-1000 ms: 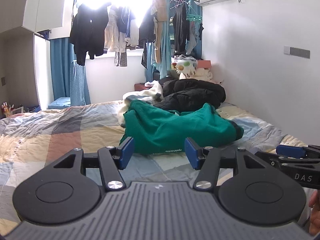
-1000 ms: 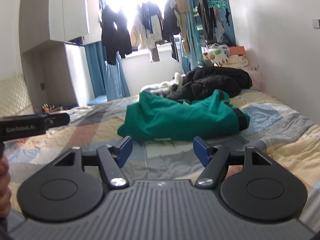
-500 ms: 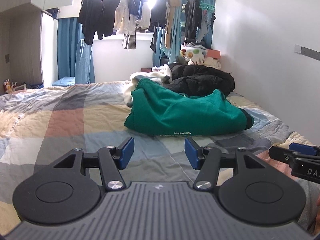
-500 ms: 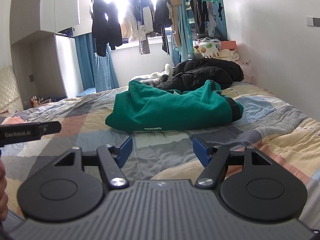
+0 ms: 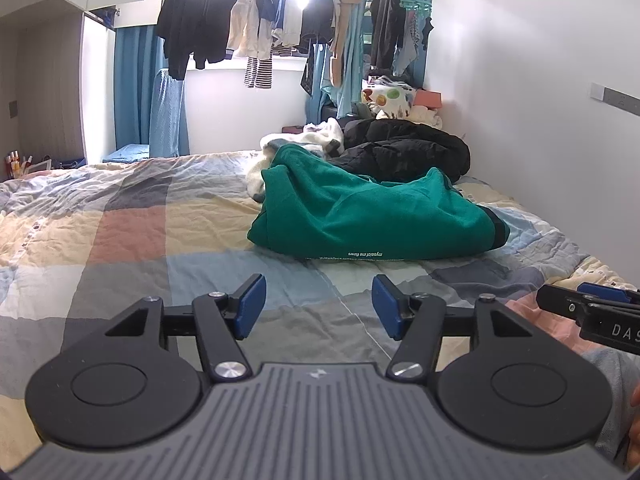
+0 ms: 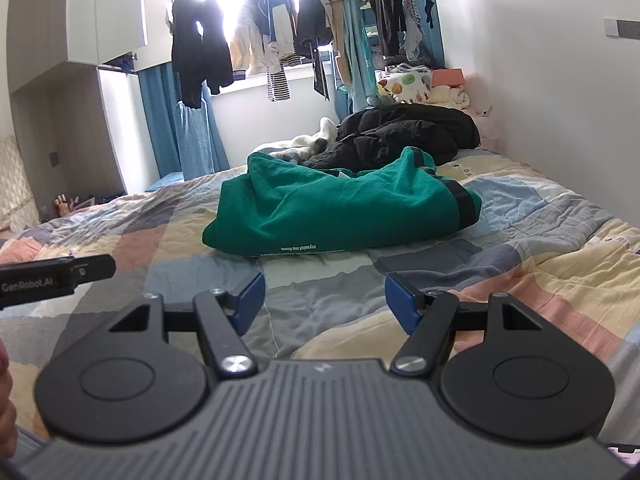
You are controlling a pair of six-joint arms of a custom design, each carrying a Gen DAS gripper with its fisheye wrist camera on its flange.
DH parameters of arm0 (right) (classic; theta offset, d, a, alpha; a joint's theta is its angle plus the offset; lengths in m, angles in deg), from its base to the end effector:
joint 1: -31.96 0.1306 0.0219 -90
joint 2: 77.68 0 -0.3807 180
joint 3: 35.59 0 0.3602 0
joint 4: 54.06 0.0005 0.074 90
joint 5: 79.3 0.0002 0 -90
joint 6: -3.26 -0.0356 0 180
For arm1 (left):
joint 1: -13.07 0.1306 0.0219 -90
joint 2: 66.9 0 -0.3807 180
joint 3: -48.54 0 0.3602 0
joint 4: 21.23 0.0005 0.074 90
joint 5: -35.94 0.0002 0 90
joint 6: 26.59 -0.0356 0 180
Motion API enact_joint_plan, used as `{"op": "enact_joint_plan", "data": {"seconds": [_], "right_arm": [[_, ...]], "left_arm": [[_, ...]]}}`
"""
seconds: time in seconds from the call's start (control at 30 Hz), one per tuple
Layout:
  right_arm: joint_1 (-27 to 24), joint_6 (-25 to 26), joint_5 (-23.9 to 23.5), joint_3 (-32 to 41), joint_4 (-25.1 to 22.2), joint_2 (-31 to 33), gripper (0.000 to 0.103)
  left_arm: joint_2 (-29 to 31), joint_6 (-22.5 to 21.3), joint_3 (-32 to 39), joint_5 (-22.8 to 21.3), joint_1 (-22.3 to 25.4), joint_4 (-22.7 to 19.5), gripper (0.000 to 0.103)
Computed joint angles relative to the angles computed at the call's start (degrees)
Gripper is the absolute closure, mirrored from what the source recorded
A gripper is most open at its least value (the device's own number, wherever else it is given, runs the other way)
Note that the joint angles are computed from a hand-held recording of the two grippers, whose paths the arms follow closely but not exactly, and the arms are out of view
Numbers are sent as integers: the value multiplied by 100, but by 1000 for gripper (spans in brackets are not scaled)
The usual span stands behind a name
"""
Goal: Fold large clothes
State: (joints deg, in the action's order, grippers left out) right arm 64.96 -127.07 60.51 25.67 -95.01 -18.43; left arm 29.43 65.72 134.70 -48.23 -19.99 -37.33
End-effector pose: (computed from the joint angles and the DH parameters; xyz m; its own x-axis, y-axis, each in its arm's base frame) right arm 0.2353 0.1198 0.4093 -0.3068 0.2988 -0.9037 0.4531 0.8808 0.1374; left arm 0.4306 -0.2852 0.3968 -0.3956 0.2096 -0.8942 0.6036 0.7932 -0.0811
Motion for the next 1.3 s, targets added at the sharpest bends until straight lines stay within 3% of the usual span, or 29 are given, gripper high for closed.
{"op": "enact_joint_plan", "data": {"seconds": [0.1,0.33,0.5,0.63,0.7,0.73,0.83,1.3], "right_arm": [[-6,-53,-8,-11,-11,-9,34],[15,-93,78,33,-120,29,34],[41,-60,183,57,-129,22,22],[3,-153,203,92,-218,32,17],[15,-190,227,128,-282,65,2],[54,-148,281,124,-240,68,0],[180,-52,522,140,-222,123,0],[109,-205,434,180,-417,159,0]], "left_arm": [[6,15,-6,15,10,0,35],[43,34,14,173,51,-35,16],[18,43,-30,118,76,-4,8],[-29,80,-56,107,99,5,8],[-44,86,-66,122,116,-4,7],[-47,85,-67,127,113,-6,7],[-60,95,-72,136,118,-21,6],[-76,129,-55,72,83,-149,5]]}}
